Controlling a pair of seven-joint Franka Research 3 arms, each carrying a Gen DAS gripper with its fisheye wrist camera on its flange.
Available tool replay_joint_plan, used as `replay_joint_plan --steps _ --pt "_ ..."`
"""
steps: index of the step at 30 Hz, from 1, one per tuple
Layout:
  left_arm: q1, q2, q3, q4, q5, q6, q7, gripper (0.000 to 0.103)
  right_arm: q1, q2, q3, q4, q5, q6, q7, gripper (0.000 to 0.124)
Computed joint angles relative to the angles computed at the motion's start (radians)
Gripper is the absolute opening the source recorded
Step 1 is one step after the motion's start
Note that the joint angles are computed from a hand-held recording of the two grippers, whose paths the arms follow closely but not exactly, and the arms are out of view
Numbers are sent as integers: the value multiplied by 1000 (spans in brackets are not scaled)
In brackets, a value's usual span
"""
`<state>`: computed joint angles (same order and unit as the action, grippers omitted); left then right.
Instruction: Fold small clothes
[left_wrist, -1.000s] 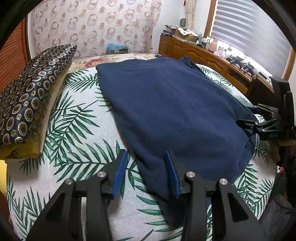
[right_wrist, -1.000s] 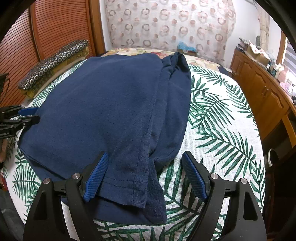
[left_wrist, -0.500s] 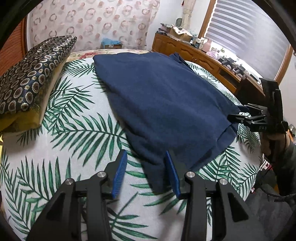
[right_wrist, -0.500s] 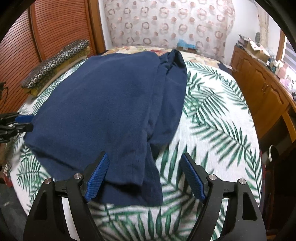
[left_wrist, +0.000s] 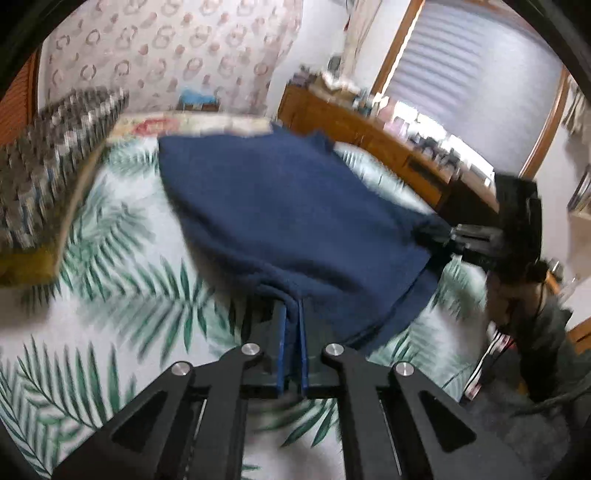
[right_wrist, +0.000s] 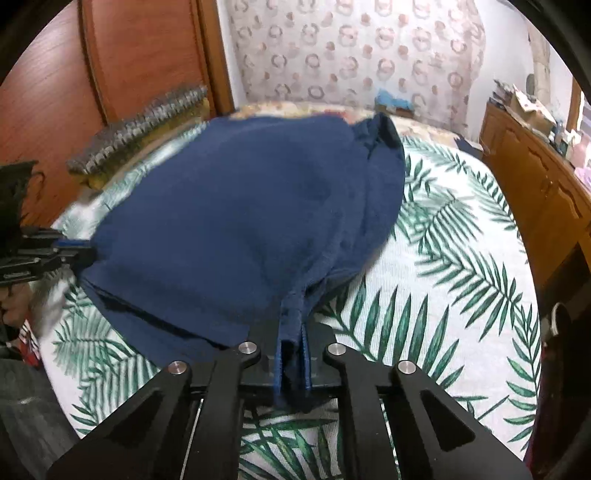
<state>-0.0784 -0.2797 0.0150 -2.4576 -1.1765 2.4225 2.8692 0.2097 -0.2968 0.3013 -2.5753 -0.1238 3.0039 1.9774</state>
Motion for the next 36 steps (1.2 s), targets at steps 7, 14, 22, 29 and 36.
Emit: replay_joint_plan --steps 7,14,22,29,36 --pt "3 103 -14 202 -90 29 12 3 134 -19 -158 28 170 111 -163 3" --pt "51 389 -101 545 -10 130 -155 3 188 152 -271 287 325 61 -393 3" --pt "55 643 -154 810 284 227 -448 4 82 453 -252 655 415 -83 -474 4" --pt "112 666 -231 815 357 292 -460 20 85 573 -286 781 321 -150 -407 18" --pt "202 647 -326 777 359 264 -407 32 152 534 -390 736 103 -67 -220 75"
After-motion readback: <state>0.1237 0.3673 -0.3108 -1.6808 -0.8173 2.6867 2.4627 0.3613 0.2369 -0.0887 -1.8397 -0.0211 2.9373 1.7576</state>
